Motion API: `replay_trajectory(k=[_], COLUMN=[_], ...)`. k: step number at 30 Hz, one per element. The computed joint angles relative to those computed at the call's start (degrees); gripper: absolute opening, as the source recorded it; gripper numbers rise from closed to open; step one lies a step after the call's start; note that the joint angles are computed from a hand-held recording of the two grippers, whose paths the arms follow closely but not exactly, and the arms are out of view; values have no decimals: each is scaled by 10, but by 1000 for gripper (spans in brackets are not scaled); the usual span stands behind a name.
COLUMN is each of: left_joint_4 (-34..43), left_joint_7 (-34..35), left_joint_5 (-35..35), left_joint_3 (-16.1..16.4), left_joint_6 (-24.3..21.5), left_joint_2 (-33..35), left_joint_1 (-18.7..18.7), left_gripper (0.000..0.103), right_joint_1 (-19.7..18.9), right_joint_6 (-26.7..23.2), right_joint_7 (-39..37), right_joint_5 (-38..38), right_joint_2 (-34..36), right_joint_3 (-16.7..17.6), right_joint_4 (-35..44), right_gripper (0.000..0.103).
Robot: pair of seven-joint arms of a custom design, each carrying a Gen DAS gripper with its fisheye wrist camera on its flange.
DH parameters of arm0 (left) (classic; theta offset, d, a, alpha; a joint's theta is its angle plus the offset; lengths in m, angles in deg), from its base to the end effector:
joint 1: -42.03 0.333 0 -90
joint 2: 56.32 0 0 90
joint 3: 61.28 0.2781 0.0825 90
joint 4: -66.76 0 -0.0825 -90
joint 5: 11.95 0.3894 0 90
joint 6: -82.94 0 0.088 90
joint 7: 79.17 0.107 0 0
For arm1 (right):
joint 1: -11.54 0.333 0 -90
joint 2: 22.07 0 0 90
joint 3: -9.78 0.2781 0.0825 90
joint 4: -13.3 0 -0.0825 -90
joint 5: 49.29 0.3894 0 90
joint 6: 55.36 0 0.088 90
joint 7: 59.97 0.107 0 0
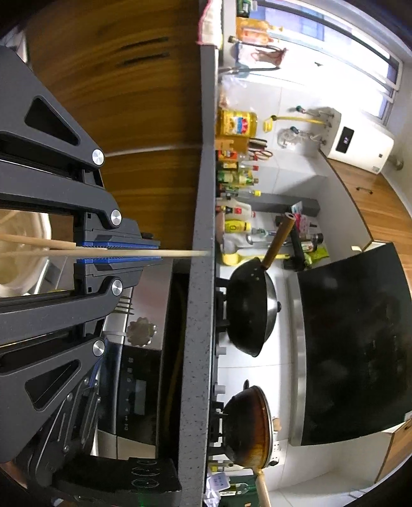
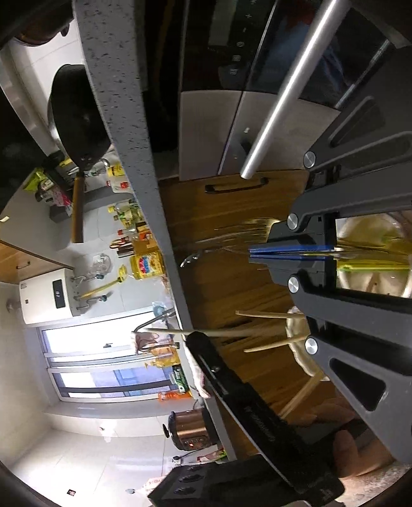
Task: Organize utensils
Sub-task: 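Open the left tool to drop the chopstick while right releases the silver spoon, then withdraw both tools away from the holder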
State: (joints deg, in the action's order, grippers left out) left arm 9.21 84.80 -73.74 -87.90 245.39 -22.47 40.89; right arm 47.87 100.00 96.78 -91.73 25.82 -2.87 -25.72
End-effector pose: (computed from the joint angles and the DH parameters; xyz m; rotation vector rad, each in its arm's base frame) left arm 0.7166 -0.1807 0.6282 -0.8532 1.7473 -1.6998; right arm 0.6543 0.4210 0.5970 -1.2531 1.3615 -0.8416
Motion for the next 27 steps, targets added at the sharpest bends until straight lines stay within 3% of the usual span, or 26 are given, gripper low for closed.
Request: replay_trajectory(k=[5,9,14,16,23,27], left_joint_4=[-35,-60,-104,-128,-260,-332], left_joint_7=[12,23,40,60,120,165], left_joint_5=[-15,-41,-82,-114,-208,-266], left_joint_3=[-2,0,14,19,63,93], left_joint_6=[2,-5,-13,-20,-54,-62], left_joint_2=[-26,-52,-99,-123,-228,-275], left_joint_1=[12,22,32,39,49,41], left_gripper=[20,30,46,49,62,73], right_joint_1=[-14,-2,26,28,42,46], right_joint_6=[-3,-8,-2,-5,-76,-112], right_joint_7=[-58,-47,28,45,73,99], right_joint_5=[40,32,-38,-62,-136,-172], right_joint_2=[-34,-62,-137,-165,-232,-248], right_joint_3=[49,42,23,32,73,93], right_joint_4=[-55,-92,-184,-218,-302,-329], right_gripper=[4,24,32,36,50,68])
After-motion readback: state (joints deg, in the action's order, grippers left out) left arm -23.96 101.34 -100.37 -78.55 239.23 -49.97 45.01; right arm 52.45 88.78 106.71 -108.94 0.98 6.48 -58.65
